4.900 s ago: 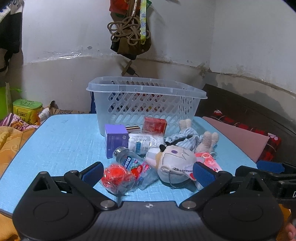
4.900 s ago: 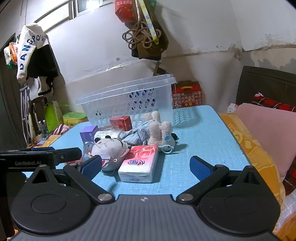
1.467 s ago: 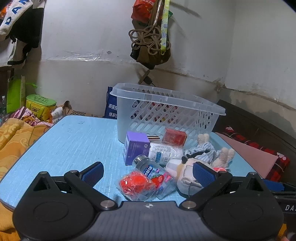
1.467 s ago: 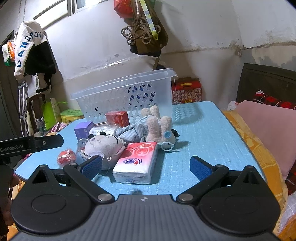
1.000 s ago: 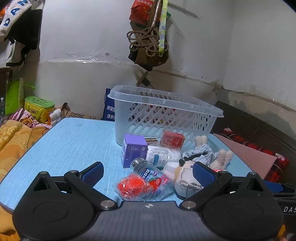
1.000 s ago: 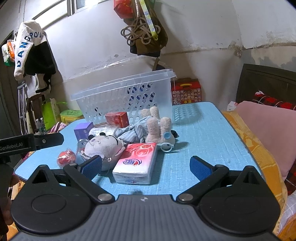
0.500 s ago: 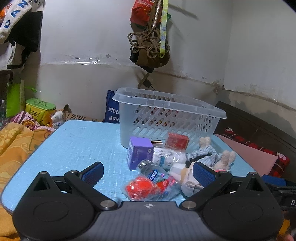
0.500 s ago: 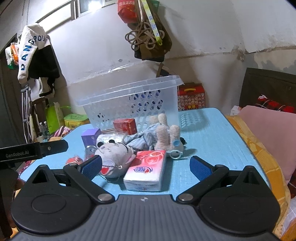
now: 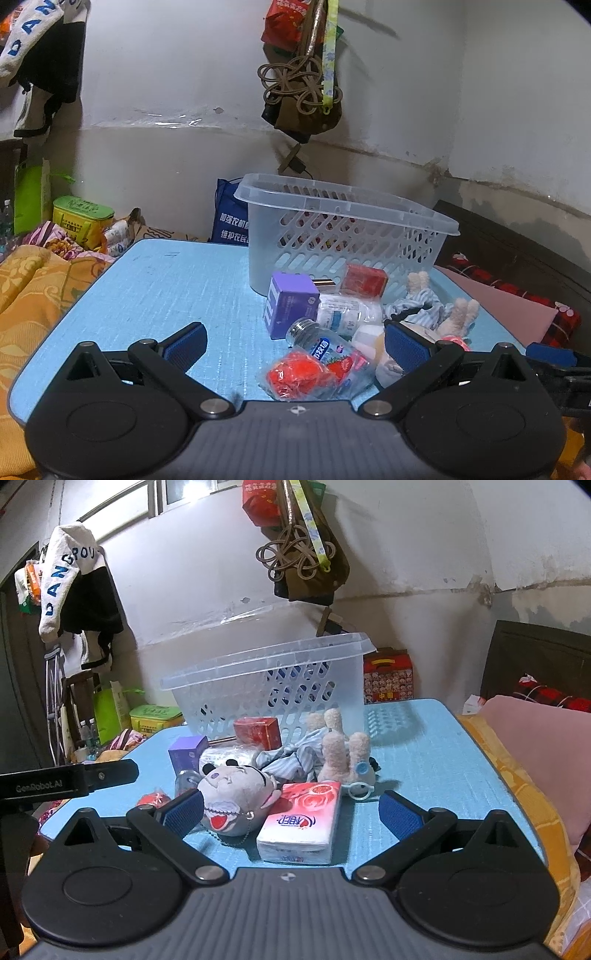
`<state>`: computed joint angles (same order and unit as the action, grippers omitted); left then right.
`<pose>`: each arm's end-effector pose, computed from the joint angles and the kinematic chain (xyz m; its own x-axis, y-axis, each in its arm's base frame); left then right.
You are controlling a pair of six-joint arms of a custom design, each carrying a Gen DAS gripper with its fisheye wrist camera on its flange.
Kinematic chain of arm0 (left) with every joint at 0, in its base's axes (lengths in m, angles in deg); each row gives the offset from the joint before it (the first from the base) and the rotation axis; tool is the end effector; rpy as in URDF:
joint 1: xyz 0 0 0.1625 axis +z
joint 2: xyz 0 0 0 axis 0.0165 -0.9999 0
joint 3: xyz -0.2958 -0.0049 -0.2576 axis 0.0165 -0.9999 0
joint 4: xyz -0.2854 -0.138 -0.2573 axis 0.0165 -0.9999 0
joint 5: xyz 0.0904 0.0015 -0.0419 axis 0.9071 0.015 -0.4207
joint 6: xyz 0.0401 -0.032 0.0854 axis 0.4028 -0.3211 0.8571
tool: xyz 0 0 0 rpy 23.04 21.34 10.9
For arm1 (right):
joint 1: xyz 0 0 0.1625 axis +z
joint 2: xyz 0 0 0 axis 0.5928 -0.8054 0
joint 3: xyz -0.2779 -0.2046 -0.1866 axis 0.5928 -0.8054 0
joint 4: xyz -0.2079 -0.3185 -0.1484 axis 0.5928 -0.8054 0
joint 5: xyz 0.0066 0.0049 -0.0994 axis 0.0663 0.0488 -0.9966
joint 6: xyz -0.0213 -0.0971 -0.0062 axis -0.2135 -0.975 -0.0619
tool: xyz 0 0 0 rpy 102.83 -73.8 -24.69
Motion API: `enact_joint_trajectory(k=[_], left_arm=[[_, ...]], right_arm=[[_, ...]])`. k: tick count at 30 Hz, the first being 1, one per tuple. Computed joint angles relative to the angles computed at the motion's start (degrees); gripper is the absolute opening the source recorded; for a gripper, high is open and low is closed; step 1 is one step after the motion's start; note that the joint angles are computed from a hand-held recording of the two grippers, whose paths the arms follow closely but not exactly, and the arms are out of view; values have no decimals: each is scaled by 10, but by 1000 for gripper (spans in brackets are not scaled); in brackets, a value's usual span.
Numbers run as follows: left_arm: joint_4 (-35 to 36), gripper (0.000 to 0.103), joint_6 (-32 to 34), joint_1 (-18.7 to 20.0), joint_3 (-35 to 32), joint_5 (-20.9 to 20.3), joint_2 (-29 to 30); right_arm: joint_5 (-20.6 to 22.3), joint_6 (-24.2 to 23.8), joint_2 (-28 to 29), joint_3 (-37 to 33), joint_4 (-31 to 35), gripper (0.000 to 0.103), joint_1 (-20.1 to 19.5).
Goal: Organize objects
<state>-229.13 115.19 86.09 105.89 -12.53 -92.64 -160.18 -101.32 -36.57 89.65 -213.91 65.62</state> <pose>0.1135 -0.6064 0.1921 -0.8024 0.2399 -0.5465 0.5927 0.4277 -0.6825 0.2212 -0.5755 -0.1021 -0.8043 -0.0849 0.5881 -0.5663 0.4092 -0.7154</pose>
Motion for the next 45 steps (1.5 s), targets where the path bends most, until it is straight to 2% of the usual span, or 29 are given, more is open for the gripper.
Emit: enact_joint_trajectory(k=[8, 13, 15, 18, 20, 22, 23, 24, 25, 29, 30, 31, 36, 39, 42, 45], left_arm=[[17, 103, 19, -4, -7, 3, -1], [41, 103, 38, -11, -36, 0, -8], [39, 103, 50, -19, -63, 3, -3], [49, 103, 69, -40, -131, 60, 25], [100, 100, 59, -45, -189, 67, 41], [181, 86, 28, -48, -250, 79, 56], [219, 82, 16, -51, -284, 94, 69], [250, 74, 10, -55, -319, 115, 86], [270, 63, 10, -58, -350, 134, 103], [343, 46, -2, -61, -421, 160, 140], [354, 37, -1, -62, -433, 169, 148], [356, 34, 1, -63, -439, 176, 154], [320, 20, 18, -69, -443, 208, 167], [327, 20, 7, -69, -447, 209, 167], [304, 19, 29, -74, -444, 228, 172], [293, 19, 35, -78, -438, 229, 171]], right_arm=[[-10, -8, 3, -7, 0, 103, 5], [5, -11, -3, -3, 0, 103, 1], [-2, -14, -2, -9, -1, 103, 1], [1, -16, -4, -6, -5, 103, 0], [0, -20, -6, -4, -6, 103, -1], [0, -22, -8, -2, -7, 103, -3], [1, -22, -9, 0, -6, 103, -4], [1, -21, -11, 1, -5, 103, -6], [3, -21, -12, 3, -6, 103, -7], [7, -20, -18, 5, -4, 103, -13], [9, -19, -18, 5, -3, 103, -15], [10, -18, -19, 6, -2, 103, -16], [13, -17, -20, 9, -7, 103, -20], [24, -11, -22, 19, -15, 103, -22], [23, -12, -24, 26, -17, 103, -21], [22, -18, -23, 28, -26, 103, -21]])
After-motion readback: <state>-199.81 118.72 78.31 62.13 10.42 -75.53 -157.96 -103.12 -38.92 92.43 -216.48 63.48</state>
